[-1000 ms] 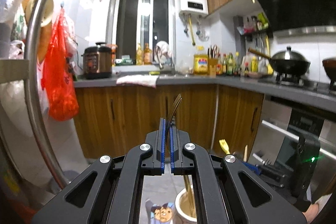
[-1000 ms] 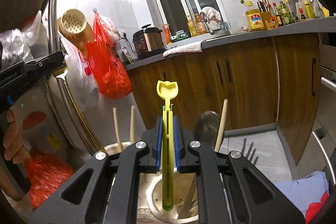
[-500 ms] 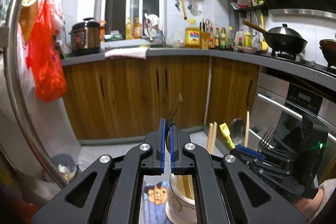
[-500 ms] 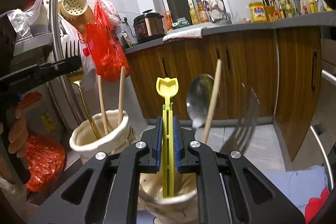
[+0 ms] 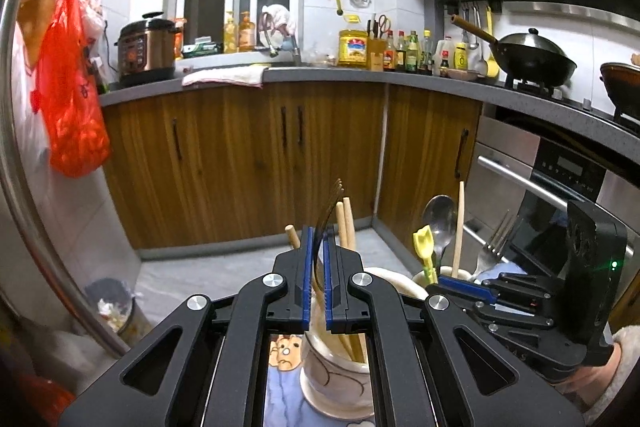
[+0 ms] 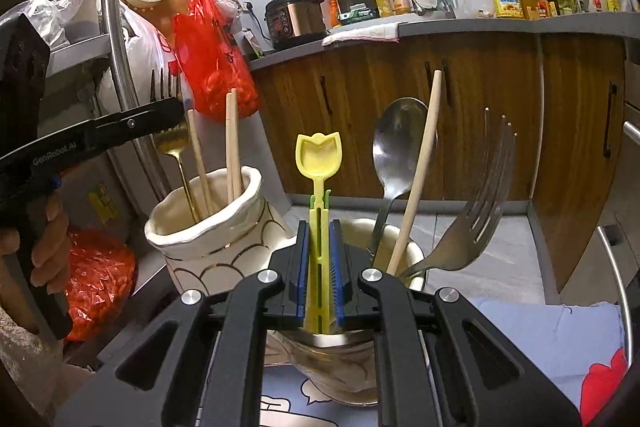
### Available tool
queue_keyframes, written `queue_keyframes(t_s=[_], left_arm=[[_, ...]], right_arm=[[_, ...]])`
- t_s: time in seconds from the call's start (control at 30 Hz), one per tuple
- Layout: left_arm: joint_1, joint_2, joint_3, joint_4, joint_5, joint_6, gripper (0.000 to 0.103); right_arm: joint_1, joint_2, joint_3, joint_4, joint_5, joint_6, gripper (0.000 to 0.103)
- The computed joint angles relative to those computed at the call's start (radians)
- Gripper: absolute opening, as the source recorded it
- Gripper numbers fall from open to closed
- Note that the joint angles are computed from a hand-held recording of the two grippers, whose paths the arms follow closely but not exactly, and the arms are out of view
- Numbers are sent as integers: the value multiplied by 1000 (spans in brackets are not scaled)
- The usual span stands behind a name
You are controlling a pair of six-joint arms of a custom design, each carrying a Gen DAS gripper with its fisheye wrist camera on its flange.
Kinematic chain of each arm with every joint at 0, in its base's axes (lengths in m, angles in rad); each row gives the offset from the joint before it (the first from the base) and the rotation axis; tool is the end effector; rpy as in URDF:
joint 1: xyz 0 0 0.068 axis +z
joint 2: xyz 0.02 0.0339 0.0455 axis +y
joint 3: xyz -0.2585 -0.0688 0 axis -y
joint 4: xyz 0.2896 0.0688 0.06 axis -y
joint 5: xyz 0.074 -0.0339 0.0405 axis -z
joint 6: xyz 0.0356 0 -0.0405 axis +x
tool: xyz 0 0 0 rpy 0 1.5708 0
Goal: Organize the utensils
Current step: 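Lower the yellow utensil into the smaller cup while the left tool drops the fork into the larger cup, then withdraw both open tools from the holder down over the remaining utensils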
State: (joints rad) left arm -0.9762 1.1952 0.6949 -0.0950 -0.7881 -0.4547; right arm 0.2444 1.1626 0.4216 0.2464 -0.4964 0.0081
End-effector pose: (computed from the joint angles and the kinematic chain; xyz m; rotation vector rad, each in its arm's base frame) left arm 0.1834 -0.2262 0.2121 0.0863 1.9761 -0.0659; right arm 0.2523 0.0804 0.1496 -0.5477 1.9925 0.6672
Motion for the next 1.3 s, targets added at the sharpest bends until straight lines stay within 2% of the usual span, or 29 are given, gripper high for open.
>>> queue_keyframes(t_s=[0.07,0.2,0.37,0.43,0.47,0.5,0.57,0.73,0.87,0.93,1.07,1.17,1.3], left_arm=[[6,-2,-4,1,4,-3,4],[15,-4,-4,0,14,-12,16],[6,8,16,-30,-18,-11,19],[-7,0,25,-53,-34,-26,28],[-16,-5,29,-69,-43,-36,31],[-24,-6,35,-82,-50,-43,39],[-46,-11,47,-126,-73,-66,45],[-102,-33,67,-245,-121,-163,60],[-175,-32,85,-378,-166,-288,71],[-217,-18,97,-455,-177,-362,77],[-289,44,135,-623,-161,-544,79],[-329,54,117,-648,-114,-628,81],[-382,62,77,-623,-80,-700,82]], right_arm=[[3,1,0,-1,4,5,10],[12,-1,6,-8,7,12,15],[13,-50,-15,-26,13,11,19],[0,-95,-27,-57,-1,12,23],[-11,-136,-39,-84,-13,13,30],[-24,-177,-53,-106,-25,12,33],[-45,-247,-77,-145,-49,13,34],[-95,-500,-134,-349,-84,-4,43],[-141,-710,-163,-579,-102,-51,53],[-158,-782,-174,-671,-104,-76,55],[-180,-918,-200,-866,-91,-125,58],[-159,-985,-221,-956,-63,-135,58],[-142,-1069,-257,-1058,-47,-146,59]])
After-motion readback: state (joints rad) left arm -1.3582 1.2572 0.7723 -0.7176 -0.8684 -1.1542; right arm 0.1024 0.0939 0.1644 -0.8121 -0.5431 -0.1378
